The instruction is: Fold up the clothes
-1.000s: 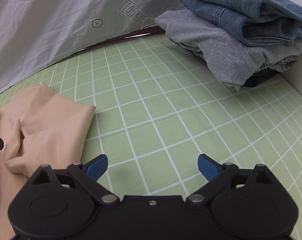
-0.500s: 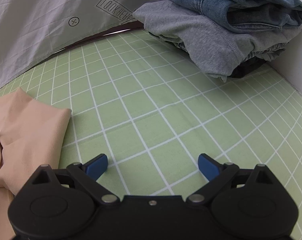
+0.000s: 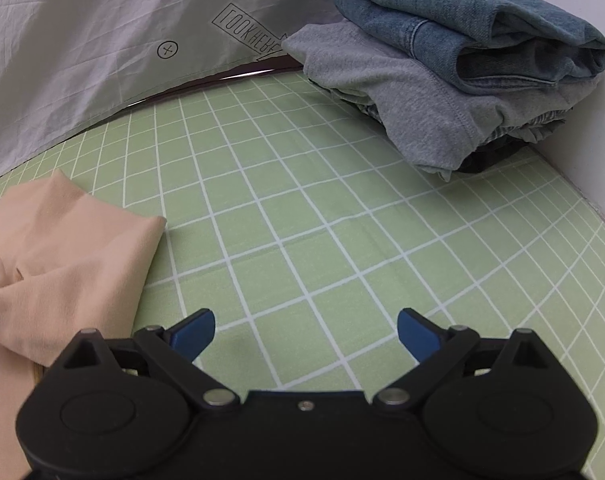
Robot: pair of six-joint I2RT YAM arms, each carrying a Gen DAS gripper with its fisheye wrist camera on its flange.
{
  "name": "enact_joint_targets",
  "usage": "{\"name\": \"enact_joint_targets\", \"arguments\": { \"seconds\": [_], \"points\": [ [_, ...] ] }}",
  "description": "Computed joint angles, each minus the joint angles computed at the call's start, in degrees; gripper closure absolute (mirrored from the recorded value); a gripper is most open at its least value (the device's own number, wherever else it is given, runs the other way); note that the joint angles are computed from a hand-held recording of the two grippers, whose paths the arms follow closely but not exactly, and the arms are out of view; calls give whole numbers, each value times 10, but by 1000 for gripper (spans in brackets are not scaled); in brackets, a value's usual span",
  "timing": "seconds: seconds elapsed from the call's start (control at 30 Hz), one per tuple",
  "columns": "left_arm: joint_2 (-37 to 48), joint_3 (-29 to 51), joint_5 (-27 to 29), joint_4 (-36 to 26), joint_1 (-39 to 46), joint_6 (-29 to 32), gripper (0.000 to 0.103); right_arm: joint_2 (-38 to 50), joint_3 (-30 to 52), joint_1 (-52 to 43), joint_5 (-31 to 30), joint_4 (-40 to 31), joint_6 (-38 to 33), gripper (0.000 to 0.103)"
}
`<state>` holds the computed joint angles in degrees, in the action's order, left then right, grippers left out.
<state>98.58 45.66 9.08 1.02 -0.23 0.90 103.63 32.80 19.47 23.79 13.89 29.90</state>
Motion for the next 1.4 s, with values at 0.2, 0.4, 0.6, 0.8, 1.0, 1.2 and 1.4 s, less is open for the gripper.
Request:
{"name": "enact_joint_targets", "arguments": {
  "seconds": [0.2, 0.4, 0.6, 0.8, 1.0, 1.2, 1.4],
  "points": [
    [-93, -34, 29, 0, 125, 29, 99, -28, 0, 77, 29, -28, 21, 4],
    [-114, -11, 94, -4, 249, 55, 99, -29, 23, 163, 58, -78, 54, 4],
    [-73, 29, 135, 12, 361, 73, 99, -10, 67, 231, 83, -138, 97, 4],
    [27, 92, 126, -2, 451, 52, 99, 11, 110, 272, 92, -183, 121, 4],
    [86, 105, 66, -36, 499, 38, 80, 20, 134, 304, 87, -227, 136, 5],
    [29, 5, 97, -75, 507, 89, 56, 1, 101, 327, 76, -227, 160, 15],
    [-105, -162, 124, -102, 423, 150, 47, -27, 15, 313, 12, -130, 173, 37]
  ]
}}
